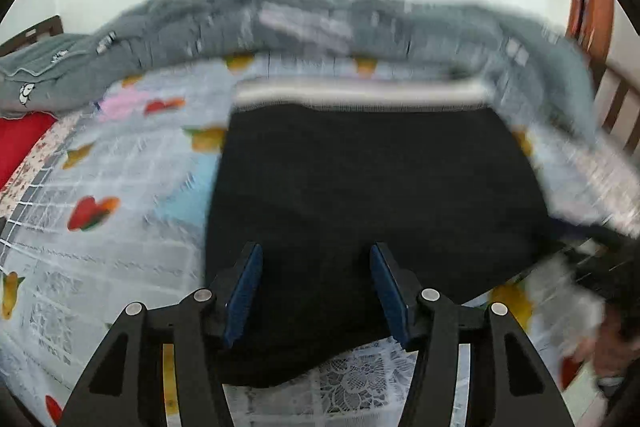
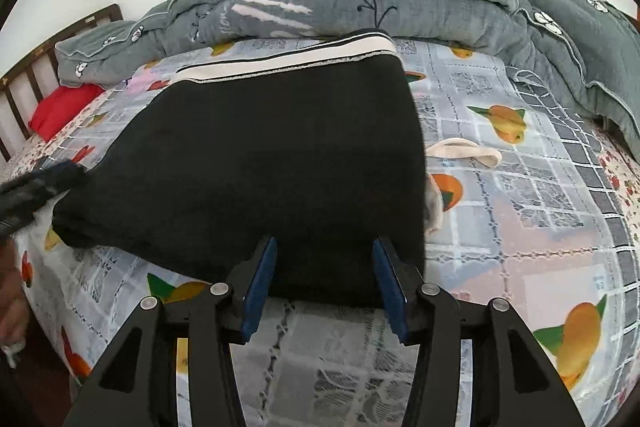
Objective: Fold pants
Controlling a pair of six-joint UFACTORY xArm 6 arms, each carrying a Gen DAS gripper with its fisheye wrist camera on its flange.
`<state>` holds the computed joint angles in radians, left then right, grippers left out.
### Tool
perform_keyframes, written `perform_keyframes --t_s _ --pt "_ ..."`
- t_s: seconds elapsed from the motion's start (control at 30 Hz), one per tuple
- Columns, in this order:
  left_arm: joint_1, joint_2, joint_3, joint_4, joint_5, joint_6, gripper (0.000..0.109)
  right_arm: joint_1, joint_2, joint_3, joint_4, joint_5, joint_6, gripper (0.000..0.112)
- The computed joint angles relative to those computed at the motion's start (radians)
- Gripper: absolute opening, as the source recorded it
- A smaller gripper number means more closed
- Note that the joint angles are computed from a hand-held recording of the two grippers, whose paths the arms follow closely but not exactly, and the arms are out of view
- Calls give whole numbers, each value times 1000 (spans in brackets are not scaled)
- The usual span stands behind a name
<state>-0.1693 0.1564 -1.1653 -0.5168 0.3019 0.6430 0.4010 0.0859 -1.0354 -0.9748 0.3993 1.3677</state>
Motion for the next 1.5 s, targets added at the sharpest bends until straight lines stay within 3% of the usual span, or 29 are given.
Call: perform_keyframes --t_s 0.07,0.1,0.2,0.4,0.8,1.03,1.23,1.27,1.37,1.5 --pt "-22 -12 49 84 -75 -68 65 -7 -16 15 -7 6 16 49" --pt "-28 -21 66 63 -92 -40 65 -13 -22 24 -3 6 20 49" --pt "-31 -41 88 -76 -90 103 65 -27 -27 45 9 -7 32 50" --pt "-19 -80 130 -13 -94 18 65 -37 -64 85 68 -29 44 51" --pt "22 -166 188 121 -43 -147 65 10 -221 169 95 102 39 51" --pt "51 -266 224 42 17 -105 65 75 -298 160 118 245 38 51" --pt "69 -381 282 29 14 -118 65 148 -348 129 142 356 22 51" --pt "73 -396 286 20 23 -114 65 166 -353 121 132 387 33 55" --pt "83 -430 301 56 29 -148 71 208 -374 117 80 432 67 85" --pt "90 -462 308 58 49 -158 73 265 -381 99 38 503 80 90"
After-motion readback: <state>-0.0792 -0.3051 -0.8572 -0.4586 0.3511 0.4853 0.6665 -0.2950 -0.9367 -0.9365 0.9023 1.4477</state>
